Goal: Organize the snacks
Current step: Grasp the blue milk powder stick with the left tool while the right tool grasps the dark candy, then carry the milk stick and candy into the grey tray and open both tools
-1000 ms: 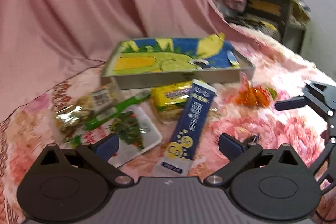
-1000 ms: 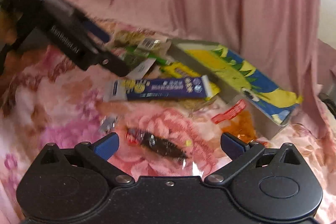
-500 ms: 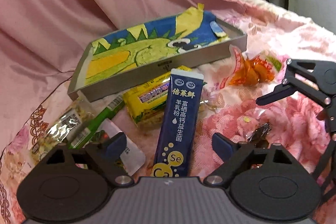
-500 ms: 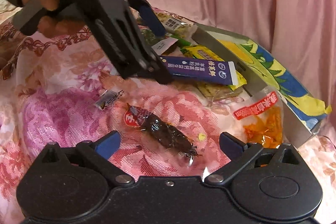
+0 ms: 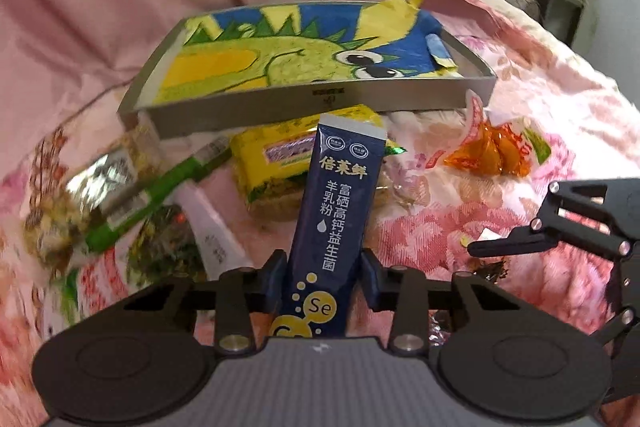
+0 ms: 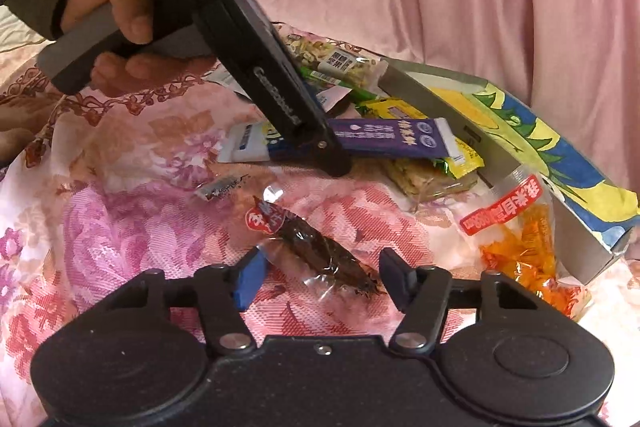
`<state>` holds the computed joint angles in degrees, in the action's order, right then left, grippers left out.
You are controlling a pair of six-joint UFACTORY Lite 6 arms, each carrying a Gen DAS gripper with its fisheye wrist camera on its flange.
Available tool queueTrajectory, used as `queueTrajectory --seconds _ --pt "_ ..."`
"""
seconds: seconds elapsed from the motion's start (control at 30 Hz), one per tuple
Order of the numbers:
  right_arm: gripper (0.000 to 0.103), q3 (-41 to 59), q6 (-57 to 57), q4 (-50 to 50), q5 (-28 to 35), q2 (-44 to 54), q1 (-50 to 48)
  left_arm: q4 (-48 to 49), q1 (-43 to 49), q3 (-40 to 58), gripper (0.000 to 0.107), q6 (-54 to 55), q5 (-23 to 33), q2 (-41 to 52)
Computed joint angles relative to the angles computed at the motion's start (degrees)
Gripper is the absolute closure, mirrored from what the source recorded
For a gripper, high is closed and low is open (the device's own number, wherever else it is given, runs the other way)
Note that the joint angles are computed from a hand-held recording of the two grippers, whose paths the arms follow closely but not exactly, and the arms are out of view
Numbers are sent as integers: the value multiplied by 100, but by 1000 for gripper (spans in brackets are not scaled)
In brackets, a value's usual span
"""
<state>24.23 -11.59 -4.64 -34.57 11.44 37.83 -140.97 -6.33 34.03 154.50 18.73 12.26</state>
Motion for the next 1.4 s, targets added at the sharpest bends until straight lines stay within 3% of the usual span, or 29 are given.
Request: queueTrajectory --seconds 0.13,0.17,0.2,0.37,0.6,0.9,1.13,1.4 --pt "49 -45 -356 473 -45 -58 183 559 257 -256 65 -818 -19 -328" --pt "63 -66 -546 724 -80 -69 282 594 312 -330 65 -914 -43 -421" --pt "67 -98 -772 1014 -131 -90 394 572 357 -406 65 -916 -51 -506" --pt "70 -87 -1753 2230 -325 -3 945 151 511 -889 66 -380 -17 -951" --pt "85 100 -3529 4458 -1016 369 2126 956 746 -1338 66 -1231 73 -1495" --pt "91 281 -4114 5558 -1476 561 2586 2088 1235 -1692 66 -2425 368 -2150" --pt "92 219 -4239 6004 -1938 404 2680 1967 1242 -1607 66 -2607 450 -2169" --pt "92 -2 -3802 6264 -3246 285 2865 2035 935 -677 66 -3236 212 -1853"
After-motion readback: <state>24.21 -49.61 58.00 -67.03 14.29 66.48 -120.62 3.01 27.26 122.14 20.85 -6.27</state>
